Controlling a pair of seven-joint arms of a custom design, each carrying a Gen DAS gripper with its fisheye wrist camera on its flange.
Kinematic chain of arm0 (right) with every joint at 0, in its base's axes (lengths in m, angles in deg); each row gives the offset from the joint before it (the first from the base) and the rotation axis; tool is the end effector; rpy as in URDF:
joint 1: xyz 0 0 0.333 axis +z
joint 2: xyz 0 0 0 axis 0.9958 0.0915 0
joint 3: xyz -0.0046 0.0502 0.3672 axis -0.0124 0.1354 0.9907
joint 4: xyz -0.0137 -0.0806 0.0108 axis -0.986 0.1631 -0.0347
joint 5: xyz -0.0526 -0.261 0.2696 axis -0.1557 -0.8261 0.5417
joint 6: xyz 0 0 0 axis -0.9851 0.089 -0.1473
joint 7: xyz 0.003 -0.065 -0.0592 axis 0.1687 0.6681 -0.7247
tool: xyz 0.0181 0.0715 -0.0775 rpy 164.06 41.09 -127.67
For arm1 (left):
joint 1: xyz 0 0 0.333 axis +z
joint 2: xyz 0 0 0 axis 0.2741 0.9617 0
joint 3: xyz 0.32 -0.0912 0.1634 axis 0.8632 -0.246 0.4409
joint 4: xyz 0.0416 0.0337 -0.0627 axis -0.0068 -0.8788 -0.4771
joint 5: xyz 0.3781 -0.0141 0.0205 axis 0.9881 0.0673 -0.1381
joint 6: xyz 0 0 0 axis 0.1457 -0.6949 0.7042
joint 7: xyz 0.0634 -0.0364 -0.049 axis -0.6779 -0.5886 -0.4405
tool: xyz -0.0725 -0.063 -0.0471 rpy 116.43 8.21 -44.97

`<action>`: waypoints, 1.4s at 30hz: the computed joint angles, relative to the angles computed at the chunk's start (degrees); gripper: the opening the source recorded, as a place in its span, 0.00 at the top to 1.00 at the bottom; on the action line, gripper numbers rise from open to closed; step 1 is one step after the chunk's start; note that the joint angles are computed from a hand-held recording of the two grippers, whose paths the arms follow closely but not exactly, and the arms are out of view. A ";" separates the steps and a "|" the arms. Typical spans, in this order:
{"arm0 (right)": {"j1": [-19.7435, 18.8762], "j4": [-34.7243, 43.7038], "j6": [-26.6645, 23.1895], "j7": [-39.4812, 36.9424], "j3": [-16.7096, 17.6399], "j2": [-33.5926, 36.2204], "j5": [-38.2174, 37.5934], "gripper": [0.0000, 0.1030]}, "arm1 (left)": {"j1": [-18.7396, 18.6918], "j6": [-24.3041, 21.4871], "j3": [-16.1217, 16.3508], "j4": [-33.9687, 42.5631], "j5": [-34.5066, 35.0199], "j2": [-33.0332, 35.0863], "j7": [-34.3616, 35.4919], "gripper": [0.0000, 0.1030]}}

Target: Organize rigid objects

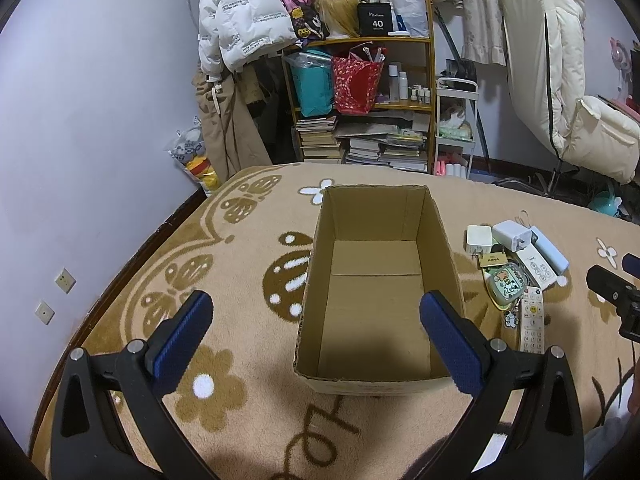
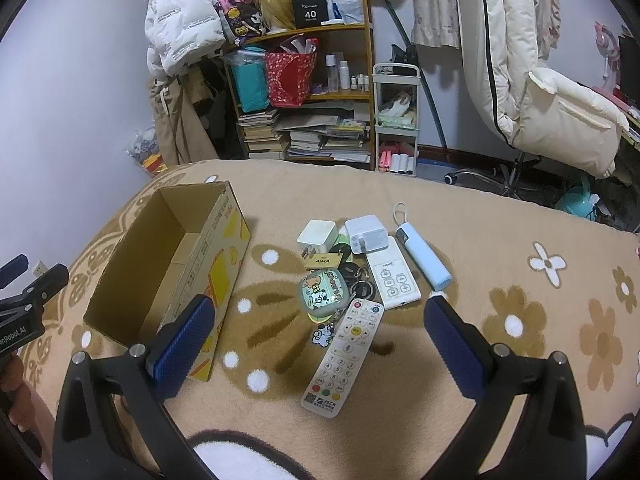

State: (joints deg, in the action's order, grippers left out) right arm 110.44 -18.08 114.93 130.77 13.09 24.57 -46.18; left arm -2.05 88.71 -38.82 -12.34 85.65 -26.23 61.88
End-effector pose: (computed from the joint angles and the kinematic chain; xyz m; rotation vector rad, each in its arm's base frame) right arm 0.6399 0.2697 0.6398 -1.2639 2.1698 -0.8011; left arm 0.7422 -0.2926 0.6630 -1.2595 2.0779 -0.8373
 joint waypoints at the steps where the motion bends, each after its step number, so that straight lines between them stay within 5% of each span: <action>1: 0.00 0.00 0.00 0.00 0.00 0.00 0.00 0.00 | 0.02 -0.07 -0.03 0.06 -0.05 0.03 0.06 0.01; 37: 0.16 0.63 -0.57 -0.50 -0.09 0.33 0.23 0.00 | 0.36 0.13 -0.18 -0.10 -0.44 0.21 0.42 0.01; 42: 0.17 0.65 -0.64 -0.46 -0.10 0.34 0.21 0.00 | 0.63 -4.05 -1.27 5.52 -2.49 2.86 2.23 0.01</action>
State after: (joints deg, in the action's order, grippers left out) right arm 110.61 -17.43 114.29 130.31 12.99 24.91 -45.96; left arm -1.43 84.66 -40.09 -6.82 83.16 -23.37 64.11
